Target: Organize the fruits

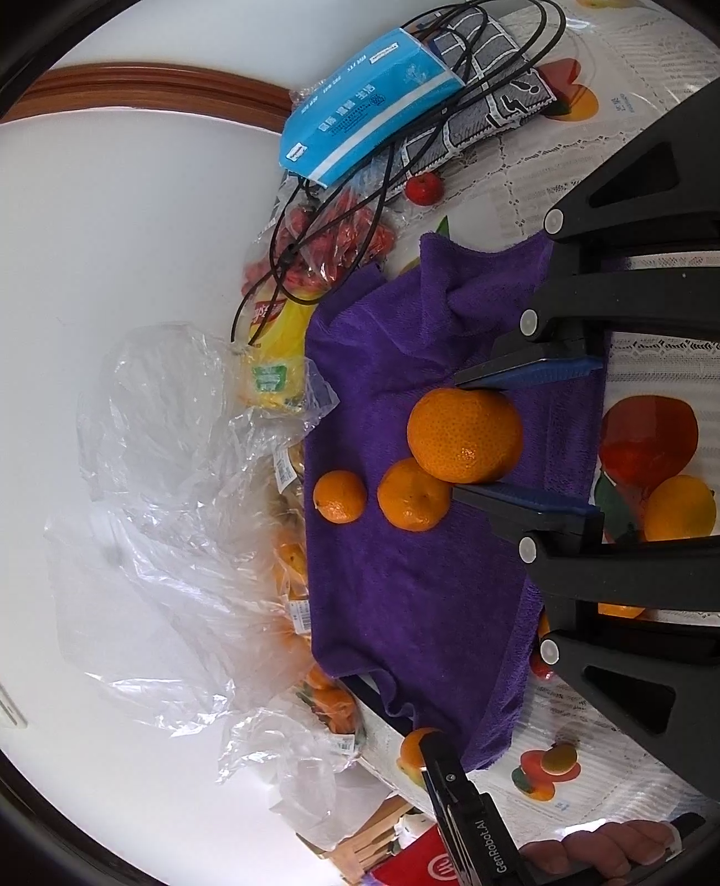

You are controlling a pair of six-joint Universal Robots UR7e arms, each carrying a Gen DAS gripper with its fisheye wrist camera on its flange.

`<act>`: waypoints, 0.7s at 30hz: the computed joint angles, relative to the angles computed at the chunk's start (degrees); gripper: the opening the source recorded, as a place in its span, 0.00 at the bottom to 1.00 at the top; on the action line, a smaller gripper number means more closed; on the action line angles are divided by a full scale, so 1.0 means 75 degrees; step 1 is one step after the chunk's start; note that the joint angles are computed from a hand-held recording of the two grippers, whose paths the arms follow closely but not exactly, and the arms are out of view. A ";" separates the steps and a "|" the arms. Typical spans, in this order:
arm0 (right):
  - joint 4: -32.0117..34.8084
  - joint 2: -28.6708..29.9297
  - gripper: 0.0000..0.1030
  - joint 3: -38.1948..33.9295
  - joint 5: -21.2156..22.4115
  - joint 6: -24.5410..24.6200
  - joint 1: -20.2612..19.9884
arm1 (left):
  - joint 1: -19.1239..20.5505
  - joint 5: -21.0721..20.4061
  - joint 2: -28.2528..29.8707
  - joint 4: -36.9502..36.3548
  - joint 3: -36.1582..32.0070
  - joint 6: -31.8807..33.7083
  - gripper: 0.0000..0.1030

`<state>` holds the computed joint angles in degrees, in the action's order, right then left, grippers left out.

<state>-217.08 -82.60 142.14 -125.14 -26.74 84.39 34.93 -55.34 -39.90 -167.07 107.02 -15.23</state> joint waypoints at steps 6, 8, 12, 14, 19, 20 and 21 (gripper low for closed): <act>0.0073 0.0030 0.32 -0.0027 -0.0053 0.0046 -0.0010 | -0.0005 -0.0027 -0.0005 0.0012 0.0005 0.0015 0.35; 0.0105 0.0040 0.32 -0.0043 -0.0068 0.0057 -0.0022 | -0.0010 -0.0025 0.0002 0.0014 0.0002 0.0020 0.35; 0.0165 0.0084 0.32 -0.0077 -0.0134 0.0071 -0.0025 | -0.0002 -0.0046 0.0010 0.0035 -0.0006 0.0002 0.35; 0.0204 0.0087 0.32 -0.0082 -0.0123 0.0060 -0.0034 | 0.0003 -0.0055 0.0007 0.0033 -0.0005 0.0006 0.35; 0.0252 0.0143 0.32 -0.0107 -0.0162 0.0022 -0.0033 | 0.0004 -0.0054 0.0010 0.0047 -0.0005 -0.0003 0.35; 0.0274 0.0147 0.32 -0.0109 -0.0173 0.0026 -0.0037 | 0.0004 -0.0053 0.0006 0.0060 -0.0002 -0.0015 0.35; 0.0297 0.0155 0.32 -0.0114 -0.0192 0.0024 -0.0040 | 0.0002 -0.0042 0.0007 0.0074 -0.0002 -0.0025 0.35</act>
<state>-214.85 -81.44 141.28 -126.58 -26.56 84.09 34.95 -55.66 -39.85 -166.51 107.00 -15.42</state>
